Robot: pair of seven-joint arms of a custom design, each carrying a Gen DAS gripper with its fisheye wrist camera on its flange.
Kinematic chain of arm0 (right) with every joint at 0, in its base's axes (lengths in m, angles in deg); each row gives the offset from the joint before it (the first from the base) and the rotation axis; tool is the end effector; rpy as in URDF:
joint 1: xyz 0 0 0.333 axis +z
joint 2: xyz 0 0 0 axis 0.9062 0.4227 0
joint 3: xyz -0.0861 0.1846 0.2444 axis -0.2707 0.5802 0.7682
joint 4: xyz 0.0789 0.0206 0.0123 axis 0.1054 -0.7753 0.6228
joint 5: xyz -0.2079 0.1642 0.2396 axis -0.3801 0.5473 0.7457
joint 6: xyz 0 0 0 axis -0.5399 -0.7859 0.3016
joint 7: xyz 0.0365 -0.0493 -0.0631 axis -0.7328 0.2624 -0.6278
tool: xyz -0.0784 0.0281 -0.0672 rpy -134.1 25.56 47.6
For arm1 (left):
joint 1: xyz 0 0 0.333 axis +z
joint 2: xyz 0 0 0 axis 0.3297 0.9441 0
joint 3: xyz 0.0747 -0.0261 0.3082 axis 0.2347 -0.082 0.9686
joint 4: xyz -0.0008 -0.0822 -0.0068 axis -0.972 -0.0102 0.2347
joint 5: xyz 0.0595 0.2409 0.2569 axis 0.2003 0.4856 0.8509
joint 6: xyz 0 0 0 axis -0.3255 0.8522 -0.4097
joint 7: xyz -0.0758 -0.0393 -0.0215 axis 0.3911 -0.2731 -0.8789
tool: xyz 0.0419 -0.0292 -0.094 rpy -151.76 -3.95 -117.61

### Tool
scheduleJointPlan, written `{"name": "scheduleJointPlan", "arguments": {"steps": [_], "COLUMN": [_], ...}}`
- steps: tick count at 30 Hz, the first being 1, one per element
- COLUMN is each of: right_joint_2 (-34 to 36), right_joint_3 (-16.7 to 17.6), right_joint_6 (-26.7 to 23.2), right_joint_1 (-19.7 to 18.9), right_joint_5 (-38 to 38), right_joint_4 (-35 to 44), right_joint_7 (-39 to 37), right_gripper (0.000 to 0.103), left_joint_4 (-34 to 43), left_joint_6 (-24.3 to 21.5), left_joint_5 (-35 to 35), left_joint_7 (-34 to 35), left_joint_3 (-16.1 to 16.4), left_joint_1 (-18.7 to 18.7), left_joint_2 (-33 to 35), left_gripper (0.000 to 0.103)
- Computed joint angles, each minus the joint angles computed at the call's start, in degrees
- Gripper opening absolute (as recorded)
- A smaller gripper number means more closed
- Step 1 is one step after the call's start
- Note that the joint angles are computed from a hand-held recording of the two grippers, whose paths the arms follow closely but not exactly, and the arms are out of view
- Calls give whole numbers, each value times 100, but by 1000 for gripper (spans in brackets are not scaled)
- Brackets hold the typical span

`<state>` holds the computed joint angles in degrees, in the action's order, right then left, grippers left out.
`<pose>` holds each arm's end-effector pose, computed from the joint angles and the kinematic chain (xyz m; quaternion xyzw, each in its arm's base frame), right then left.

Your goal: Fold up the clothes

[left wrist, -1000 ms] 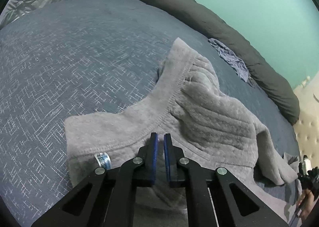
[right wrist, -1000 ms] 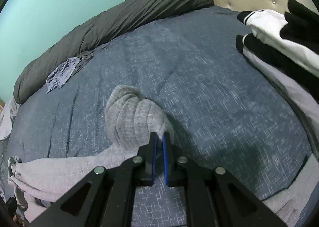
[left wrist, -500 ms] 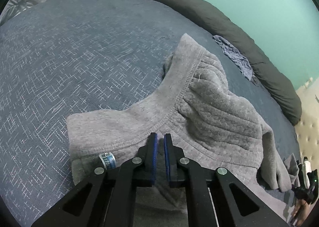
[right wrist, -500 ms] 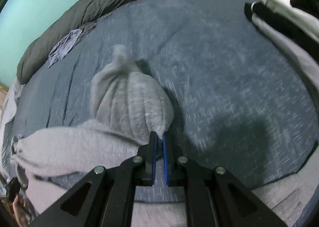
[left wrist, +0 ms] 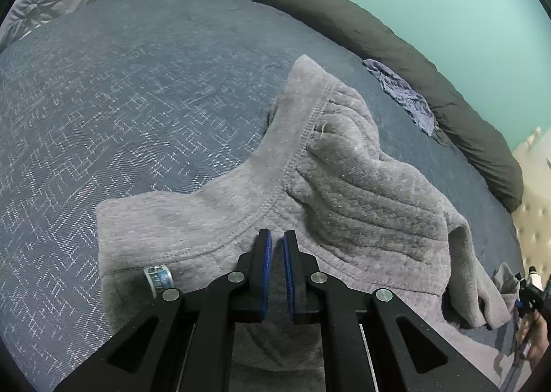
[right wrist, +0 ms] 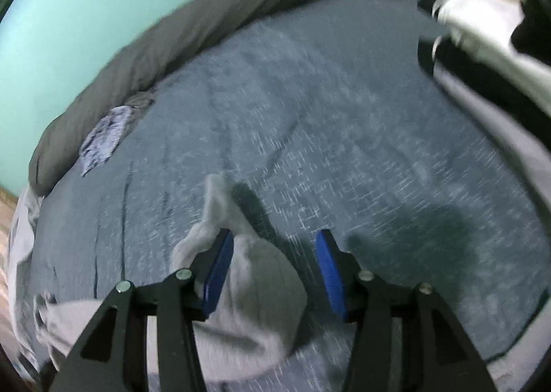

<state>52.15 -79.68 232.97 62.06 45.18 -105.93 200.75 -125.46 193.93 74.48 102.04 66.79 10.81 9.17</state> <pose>0.6315 -0.0643 0.5357 -0.4094 0.8641 -0.1437 0.2553 0.6754 -0.1372 0.4978 -0.7558 0.5471 -0.3376 0.1243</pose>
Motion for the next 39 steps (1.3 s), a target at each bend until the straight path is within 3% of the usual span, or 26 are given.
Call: {"name": "scheduleJointPlan", "arguments": {"steps": [4, 8, 13, 17, 18, 21, 27, 34, 39], "right_joint_2": [444, 579, 457, 278, 229, -4, -646, -1075, -1014], "right_joint_3": [48, 248, 263, 220, 223, 145, -93, -255, -296], "right_joint_6": [-602, -753, -704, -481, -424, -165, 218, -24, -178], "right_joint_1": [56, 50, 97, 184, 195, 277, 373, 194, 52], "right_joint_5": [-131, 118, 236, 88, 67, -192, -1039, -2101, -2168], "right_joint_4": [557, 662, 444, 199, 153, -38, -471, -715, -888], "right_joint_7": [-76, -613, -909, -1062, -1139, -1136, -439, 679, 1329], "right_gripper": [53, 54, 53, 33, 23, 16, 14, 14, 14], "left_joint_4": [56, 67, 74, 18, 7, -59, -226, -185, -358], "left_joint_6": [-31, -17, 12, 87, 94, 156, 225, 268, 335], "left_joint_5": [17, 4, 116, 143, 149, 159, -45, -46, -43], "left_joint_7": [14, 54, 22, 18, 24, 36, 266, 229, 227], "left_joint_3": [-2, -21, 44, 48, 47, 46, -91, -25, -22], "left_joint_1": [-15, -21, -92, -97, -99, -103, -4, -58, -61], "left_joint_2": [35, 43, 52, 27, 23, -11, -123, -100, -211], "left_gripper": [7, 7, 7, 7, 7, 8, 8, 8, 8]}}
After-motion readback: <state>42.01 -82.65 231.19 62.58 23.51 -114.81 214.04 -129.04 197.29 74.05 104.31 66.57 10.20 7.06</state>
